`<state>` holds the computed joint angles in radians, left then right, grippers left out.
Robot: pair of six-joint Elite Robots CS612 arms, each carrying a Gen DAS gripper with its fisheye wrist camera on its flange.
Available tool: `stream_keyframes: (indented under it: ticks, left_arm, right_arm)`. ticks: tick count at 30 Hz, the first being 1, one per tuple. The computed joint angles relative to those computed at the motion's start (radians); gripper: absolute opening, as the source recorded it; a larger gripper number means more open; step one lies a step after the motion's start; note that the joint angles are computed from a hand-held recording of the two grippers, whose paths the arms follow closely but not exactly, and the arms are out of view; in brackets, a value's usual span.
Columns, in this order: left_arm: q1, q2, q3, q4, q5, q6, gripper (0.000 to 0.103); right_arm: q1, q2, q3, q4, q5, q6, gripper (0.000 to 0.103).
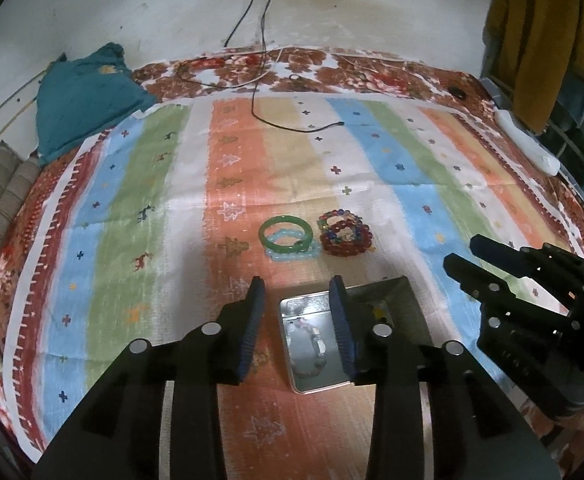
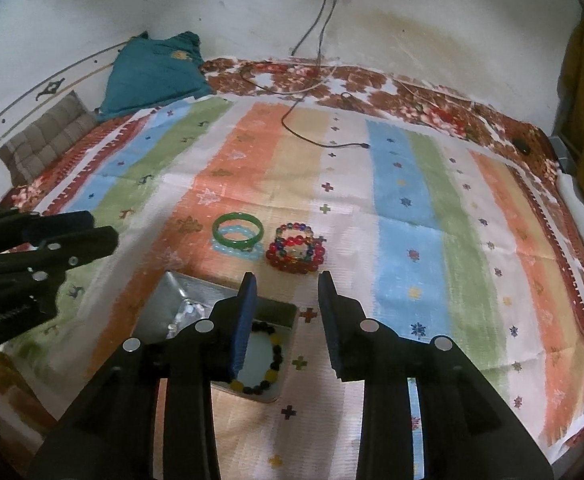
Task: Organize jewelry
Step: 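Open both tools to drop the held items into the tin, then move both tools back toward the green bangle and bead bracelets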
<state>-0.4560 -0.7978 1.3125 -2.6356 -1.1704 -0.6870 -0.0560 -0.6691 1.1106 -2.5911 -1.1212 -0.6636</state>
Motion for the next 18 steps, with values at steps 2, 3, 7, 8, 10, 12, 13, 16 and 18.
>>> stream_keyframes:
  ticks: [2, 3, 7, 8, 10, 12, 13, 16, 18]
  left_arm:
    - [0.005, 0.005, -0.007, 0.013, -0.008, -0.007, 0.039]
    - [0.006, 0.008, -0.013, 0.023, -0.01, -0.009, 0.041]
    - [0.014, 0.018, -0.03, 0.051, -0.016, -0.019, 0.05]
    - [0.016, 0.021, -0.034, 0.055, -0.018, -0.021, 0.051]
    - [0.02, 0.026, -0.044, 0.067, -0.017, -0.028, 0.054]
    - [0.024, 0.033, -0.058, 0.086, -0.006, -0.029, 0.057]
    - [0.024, 0.039, -0.072, 0.109, 0.014, -0.025, 0.059]
    - [0.027, 0.054, -0.098, 0.142, 0.035, -0.002, 0.063]
    - [0.032, 0.062, -0.113, 0.162, 0.03, 0.003, 0.063]
  right_arm:
    - [0.001, 0.005, -0.009, 0.005, -0.007, 0.002, 0.041]
    - [0.002, 0.008, -0.014, 0.006, -0.011, 0.005, 0.042]
    - [0.006, 0.018, -0.033, 0.013, -0.021, 0.0, 0.051]
    - [0.007, 0.023, -0.043, 0.016, -0.029, 0.0, 0.052]
    - [0.009, 0.033, -0.061, 0.024, -0.041, 0.004, 0.054]
    - [0.011, 0.045, -0.082, 0.029, -0.052, 0.013, 0.056]
    - [0.012, 0.05, -0.088, 0.027, -0.058, 0.017, 0.058]
    - [0.017, 0.07, -0.124, 0.058, -0.066, 0.031, 0.063]
    - [0.02, 0.081, -0.146, 0.077, -0.074, 0.036, 0.066]
